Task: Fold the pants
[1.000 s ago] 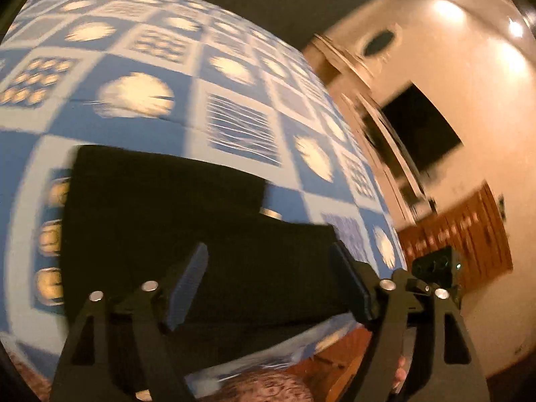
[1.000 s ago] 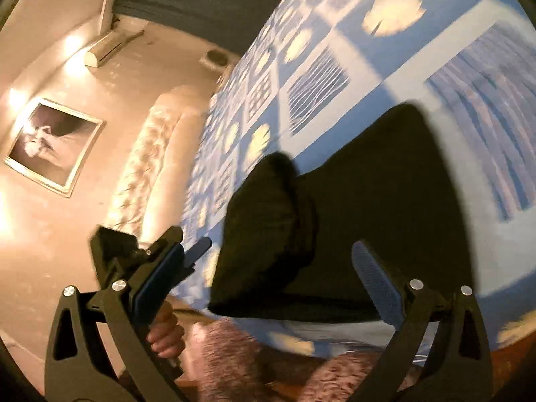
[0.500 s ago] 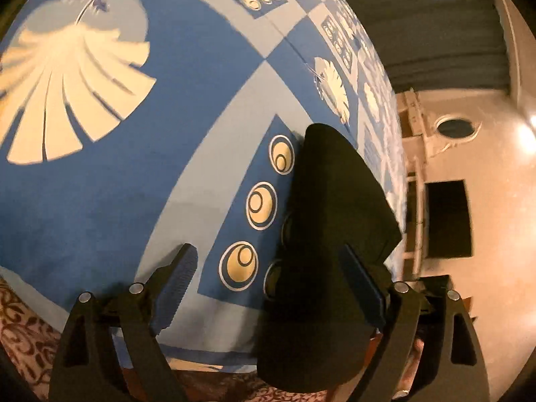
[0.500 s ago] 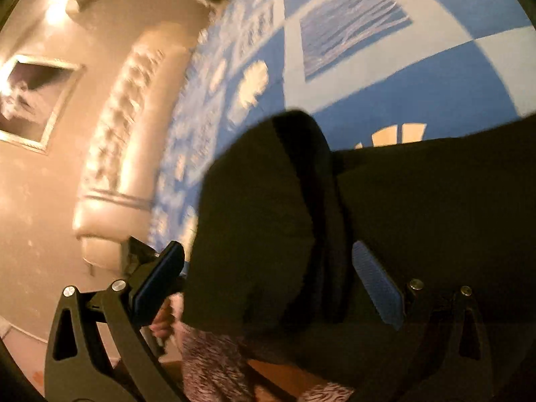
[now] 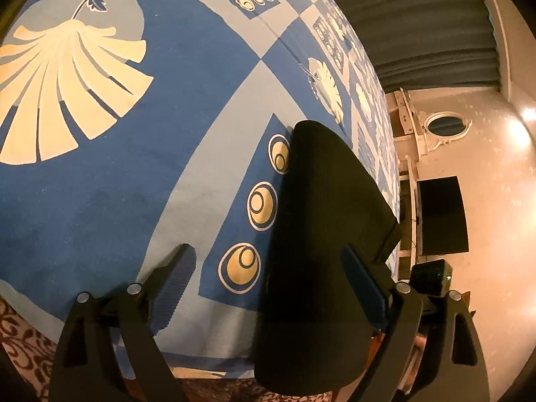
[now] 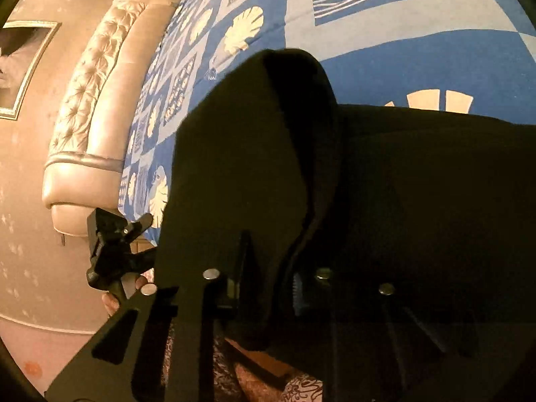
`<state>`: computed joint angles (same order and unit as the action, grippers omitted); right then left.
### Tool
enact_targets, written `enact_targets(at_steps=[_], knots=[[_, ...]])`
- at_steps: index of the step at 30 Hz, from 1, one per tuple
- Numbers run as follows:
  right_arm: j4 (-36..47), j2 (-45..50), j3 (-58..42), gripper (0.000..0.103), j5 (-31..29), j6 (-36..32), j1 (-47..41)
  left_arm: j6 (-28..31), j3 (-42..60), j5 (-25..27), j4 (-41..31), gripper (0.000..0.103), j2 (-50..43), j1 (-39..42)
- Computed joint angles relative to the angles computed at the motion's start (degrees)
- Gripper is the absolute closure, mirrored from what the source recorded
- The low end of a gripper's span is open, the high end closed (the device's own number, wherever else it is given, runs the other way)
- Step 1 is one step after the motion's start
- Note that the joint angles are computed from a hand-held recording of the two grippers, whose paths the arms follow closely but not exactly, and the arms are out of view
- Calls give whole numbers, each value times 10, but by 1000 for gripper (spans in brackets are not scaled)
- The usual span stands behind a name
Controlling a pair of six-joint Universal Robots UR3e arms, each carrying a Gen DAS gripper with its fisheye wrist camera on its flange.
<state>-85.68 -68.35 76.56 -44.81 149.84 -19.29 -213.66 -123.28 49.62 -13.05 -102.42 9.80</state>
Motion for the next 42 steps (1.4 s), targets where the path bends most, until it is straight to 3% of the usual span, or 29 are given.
enact_targets(at_steps=[4,9,17,23,29,34,37,38,39,42], knots=[[-4,-47,28,89,29,-21,-16,1,4,4,0,15,-2,-3],[70,-108,18,89,56,-82,-65,-8,12,14,4,15,-6,-11],[166,-160,2,89,38,-166,-173,-12,46,-6,-10,15,-22,-42],[139,-166,49,89,5,-182,-237,-14,95,-1,-24,15,-45,-81],[55,-137,103,89,-10,-155,-243,-31,141,15,-24,15,-79,-121],[48,-118,120,89,-4,-152,-252,-33,162,19,-32,15,-100,-136],[84,-112,113,83,9,-160,-264,-32,168,21,-35,15,-108,-141],[89,-114,114,76,10,-163,-270,-33,168,22,-33,15,-110,-142],[99,-114,112,62,11,-166,-275,-35,169,23,-31,15,-113,-144],[164,-112,107,45,21,-212,-300,-38,170,23,-27,15,-114,-150]])
